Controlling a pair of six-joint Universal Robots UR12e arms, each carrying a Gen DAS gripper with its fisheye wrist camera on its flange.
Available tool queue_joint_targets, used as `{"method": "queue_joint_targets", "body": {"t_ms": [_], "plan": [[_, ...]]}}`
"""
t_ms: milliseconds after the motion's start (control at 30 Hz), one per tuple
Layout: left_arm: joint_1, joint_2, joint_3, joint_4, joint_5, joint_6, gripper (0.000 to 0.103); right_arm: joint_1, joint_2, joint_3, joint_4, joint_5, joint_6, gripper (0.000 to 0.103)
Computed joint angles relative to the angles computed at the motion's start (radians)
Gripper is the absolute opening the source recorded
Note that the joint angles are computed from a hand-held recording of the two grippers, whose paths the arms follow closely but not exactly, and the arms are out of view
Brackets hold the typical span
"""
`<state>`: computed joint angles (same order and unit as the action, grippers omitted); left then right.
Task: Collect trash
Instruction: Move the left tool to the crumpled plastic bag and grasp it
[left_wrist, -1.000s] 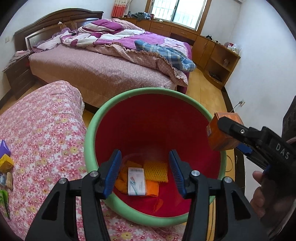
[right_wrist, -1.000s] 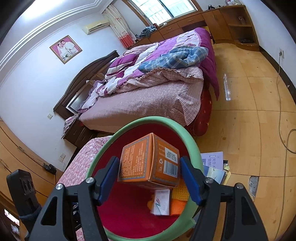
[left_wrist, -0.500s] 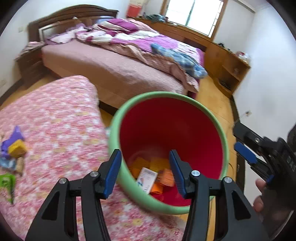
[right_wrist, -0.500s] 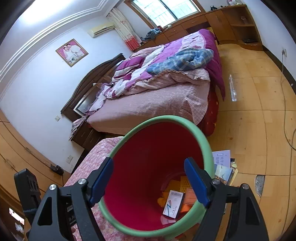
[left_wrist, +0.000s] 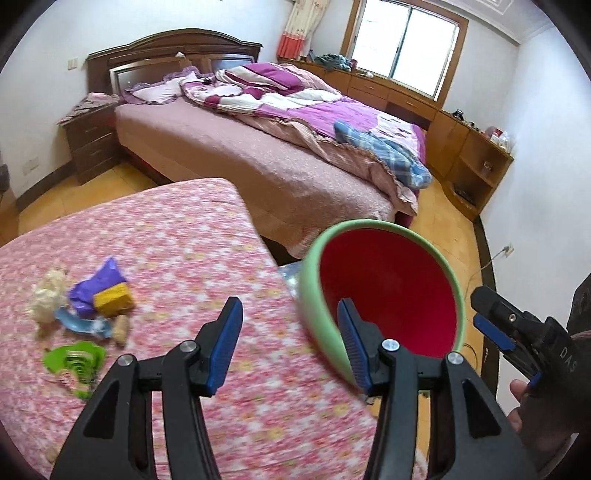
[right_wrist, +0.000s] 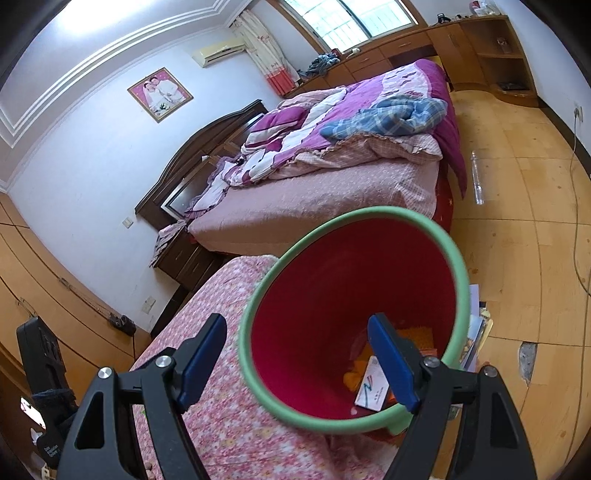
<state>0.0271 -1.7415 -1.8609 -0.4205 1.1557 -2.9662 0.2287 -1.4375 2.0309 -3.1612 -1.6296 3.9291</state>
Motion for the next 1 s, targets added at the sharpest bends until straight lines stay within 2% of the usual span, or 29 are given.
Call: {"method": "queue_joint_targets", "body": {"t_ms": [333, 667, 900, 1000], "plan": [[0.084, 0.004, 0.008, -0.038, 0.036, 0.033, 0.054, 0.048, 0.033, -0.058, 0.037, -0.004, -0.023, 0.081], [0.169, -0.033, 0.033, -0.004, 0.094, 0.04, 0.054, 0.1, 0.099, -0.156, 0.108, -0.025, -0.061, 0.081], [0.207, -0.072, 0.062, -0.025, 0.091, 0.018, 0.054, 0.121, 0.142, -0.22, 0.17, -0.022, -0.093, 0.081], [0.209, -0.088, 0.073, -0.032, 0.098, 0.011, 0.054, 0.124, 0.156, -0.237, 0.188, -0.016, -0.102, 0.081]]}}
